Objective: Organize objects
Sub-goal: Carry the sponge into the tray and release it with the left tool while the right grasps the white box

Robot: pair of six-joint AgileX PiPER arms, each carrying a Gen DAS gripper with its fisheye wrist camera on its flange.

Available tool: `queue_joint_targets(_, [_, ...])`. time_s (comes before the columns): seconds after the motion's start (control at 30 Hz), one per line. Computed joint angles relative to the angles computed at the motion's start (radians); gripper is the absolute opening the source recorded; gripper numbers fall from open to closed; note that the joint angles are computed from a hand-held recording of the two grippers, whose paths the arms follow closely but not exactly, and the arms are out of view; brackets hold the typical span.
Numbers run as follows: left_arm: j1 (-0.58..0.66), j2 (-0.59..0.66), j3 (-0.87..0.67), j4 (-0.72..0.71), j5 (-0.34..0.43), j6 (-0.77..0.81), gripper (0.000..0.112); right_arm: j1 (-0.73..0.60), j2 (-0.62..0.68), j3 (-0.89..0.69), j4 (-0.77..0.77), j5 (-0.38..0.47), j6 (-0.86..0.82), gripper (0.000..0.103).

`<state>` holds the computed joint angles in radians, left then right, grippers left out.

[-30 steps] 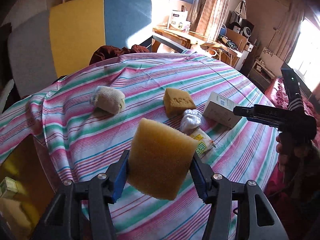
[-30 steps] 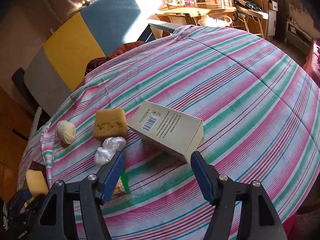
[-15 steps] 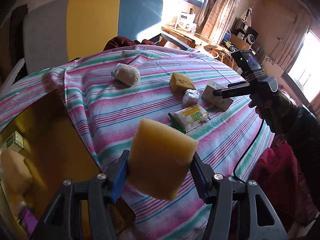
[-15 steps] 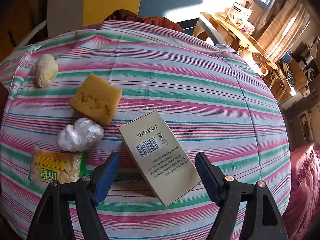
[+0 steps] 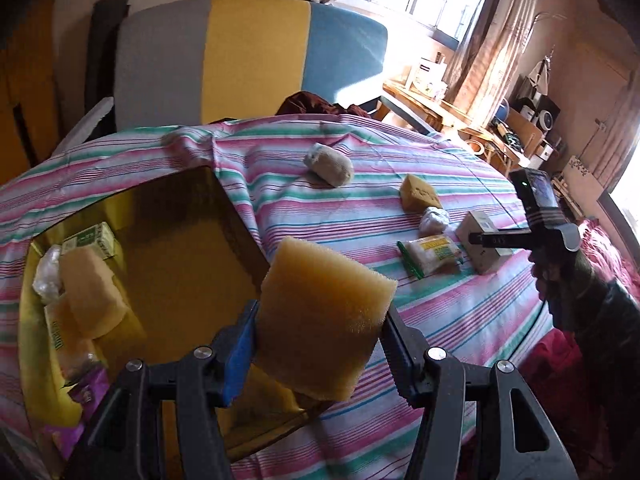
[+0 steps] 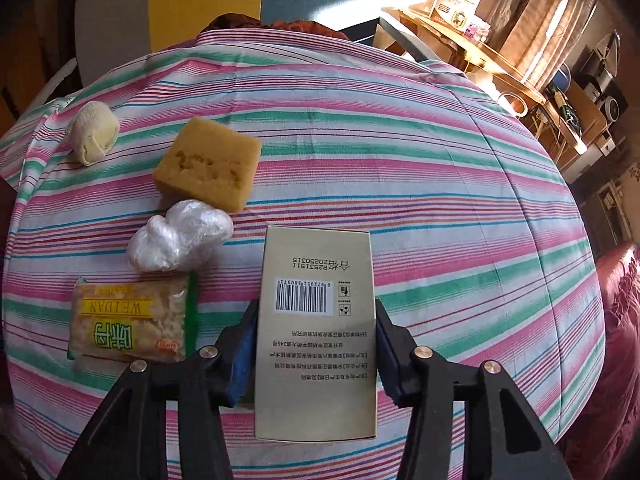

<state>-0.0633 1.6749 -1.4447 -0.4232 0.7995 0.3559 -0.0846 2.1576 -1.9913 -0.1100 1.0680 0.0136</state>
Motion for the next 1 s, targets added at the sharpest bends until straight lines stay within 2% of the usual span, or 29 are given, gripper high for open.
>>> queue_joint_targets(0.13, [0.029, -0.041, 0.041, 0.118, -0.036, -0.123, 0.059, 0.000, -0.055, 0.100, 0.025, -0.051, 0.032, 0.050])
queue_joint_targets(0.3, [0.053, -0.123, 0.145, 0.302, -0.132, -0.255, 0.059, -0.004, -0.030, 0.095, 0.041, -0.034, 0.044, 0.050])
queue_joint_targets(0.47, [0.092, -0.196, 0.235, 0.448, -0.197, -0.354, 0.059, -0.001, -0.041, 0.132, 0.040, -0.059, 0.061, 0.050])
queue_joint_targets(0.77, [0.197, -0.222, 0.292, 0.408, -0.208, -0.317, 0.059, 0.005, -0.049, 0.155, 0.025, -0.080, 0.076, 0.050])
queue_joint_targets(0.9, [0.304, -0.226, 0.302, 0.250, -0.187, -0.181, 0.059, -0.005, -0.037, 0.140, 0.044, -0.070, 0.061, 0.050])
queue_joint_targets(1.0, [0.426, -0.206, 0.285, 0.128, -0.138, -0.110, 0.059, -0.001, -0.031, 0.133, 0.037, -0.066, 0.057, 0.050])
